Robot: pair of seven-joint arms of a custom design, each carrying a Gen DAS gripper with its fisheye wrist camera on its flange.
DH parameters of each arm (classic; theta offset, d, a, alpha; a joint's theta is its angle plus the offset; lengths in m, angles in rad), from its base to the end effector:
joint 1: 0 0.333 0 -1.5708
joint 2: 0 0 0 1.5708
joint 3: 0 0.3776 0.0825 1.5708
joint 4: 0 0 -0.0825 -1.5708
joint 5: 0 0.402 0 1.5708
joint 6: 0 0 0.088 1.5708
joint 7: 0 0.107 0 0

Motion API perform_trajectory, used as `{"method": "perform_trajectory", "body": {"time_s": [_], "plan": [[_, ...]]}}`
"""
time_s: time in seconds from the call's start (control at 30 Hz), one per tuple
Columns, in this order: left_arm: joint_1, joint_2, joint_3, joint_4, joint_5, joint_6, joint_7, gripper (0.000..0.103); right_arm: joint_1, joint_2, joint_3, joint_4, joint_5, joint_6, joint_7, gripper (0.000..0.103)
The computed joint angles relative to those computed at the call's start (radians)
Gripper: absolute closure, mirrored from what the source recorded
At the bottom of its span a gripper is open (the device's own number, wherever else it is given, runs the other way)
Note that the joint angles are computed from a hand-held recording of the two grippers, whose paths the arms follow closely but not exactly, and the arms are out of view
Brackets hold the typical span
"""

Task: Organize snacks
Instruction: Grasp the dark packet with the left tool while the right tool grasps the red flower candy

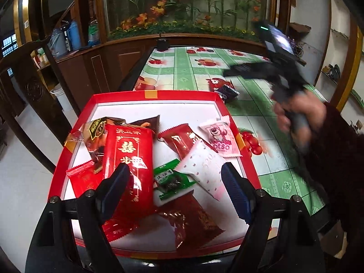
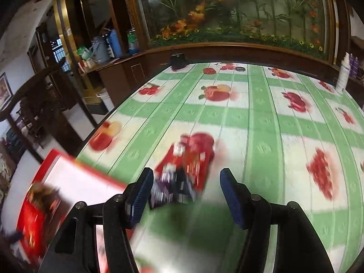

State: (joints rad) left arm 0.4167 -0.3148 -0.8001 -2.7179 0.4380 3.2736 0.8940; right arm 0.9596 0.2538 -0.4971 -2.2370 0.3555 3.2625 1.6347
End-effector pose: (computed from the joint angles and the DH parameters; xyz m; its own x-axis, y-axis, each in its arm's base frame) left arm 0.3854 -0.2116 0.4164 -0.2208 -0.9752 -0.0151 -0.6938 0.1679 -0.7003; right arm 0.5581 0.2587 0.4107 0.1532 -0.9766 -0.1506 -0.7067 -0.0017 -0.7075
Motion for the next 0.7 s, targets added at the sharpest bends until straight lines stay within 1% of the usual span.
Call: {"method": "perform_trajectory", "body": {"time_s": [0.03, 0.1, 0.17, 0.2, 0.23, 0.27, 0.3, 0.33, 0.37, 0.4, 0.47, 0.5, 0.57, 0.63, 0.7], "plan": [[-0.006, 0.004, 0.005, 0.001, 0.001, -0.001, 0.002, 0.020, -0.027, 0.025, 0.021, 0.034, 0.000, -0.008, 0.001, 0.040], [-0.024, 0.007, 0.023, 0.000, 0.002, -0.003, 0.006, 0.020, -0.136, 0.071, 0.122, 0.106, -0.010, -0.021, -0.001, 0.040], [-0.038, 0.012, 0.037, 0.000, 0.004, -0.007, 0.011, 0.020, -0.167, 0.121, 0.139, 0.177, -0.028, -0.068, 0.022, 0.041], [-0.037, 0.010, 0.036, 0.000, 0.005, -0.011, 0.010, 0.020, -0.174, 0.142, 0.140, 0.209, -0.038, -0.101, 0.028, 0.044], [-0.038, 0.010, 0.038, 0.000, 0.007, -0.015, 0.008, 0.020, -0.149, 0.165, 0.106, 0.235, -0.058, -0.138, 0.048, 0.056], [-0.039, 0.010, 0.043, -0.001, 0.010, -0.015, 0.007, 0.020, -0.099, 0.198, 0.037, 0.269, -0.136, -0.204, 0.115, 0.062], [-0.037, 0.013, 0.045, 0.002, 0.013, -0.015, 0.004, 0.020, -0.062, 0.214, -0.006, 0.283, -0.143, -0.244, 0.120, 0.067], [-0.035, 0.017, 0.048, 0.003, 0.013, -0.016, 0.001, 0.020, -0.046, 0.223, -0.024, 0.289, -0.180, -0.271, 0.142, 0.068], [-0.037, 0.023, 0.054, 0.006, 0.014, -0.019, -0.002, 0.020, -0.002, 0.228, -0.070, 0.271, -0.218, -0.243, 0.162, 0.068], [-0.037, 0.030, 0.057, 0.009, 0.015, -0.021, -0.006, 0.020, 0.011, 0.222, -0.081, 0.253, -0.245, -0.227, 0.170, 0.068], [-0.057, 0.042, 0.077, 0.012, 0.020, -0.027, -0.014, 0.020, -0.005, 0.194, -0.058, 0.218, -0.274, -0.214, 0.168, 0.068], [-0.067, 0.045, 0.087, 0.011, 0.024, -0.028, -0.018, 0.020, -0.002, 0.181, -0.059, 0.199, -0.292, -0.207, 0.174, 0.068], [-0.076, 0.043, 0.091, 0.012, 0.033, -0.031, -0.026, 0.020, 0.031, 0.148, -0.089, 0.140, -0.340, -0.181, 0.198, 0.068], [-0.080, 0.041, 0.089, 0.012, 0.043, -0.033, -0.035, 0.020, 0.037, 0.112, -0.095, 0.088, -0.374, -0.156, 0.213, 0.068], [-0.099, 0.043, 0.097, 0.015, 0.053, -0.041, -0.041, 0.020, 0.091, 0.075, -0.149, 0.024, -0.423, -0.132, 0.249, 0.068]]}}
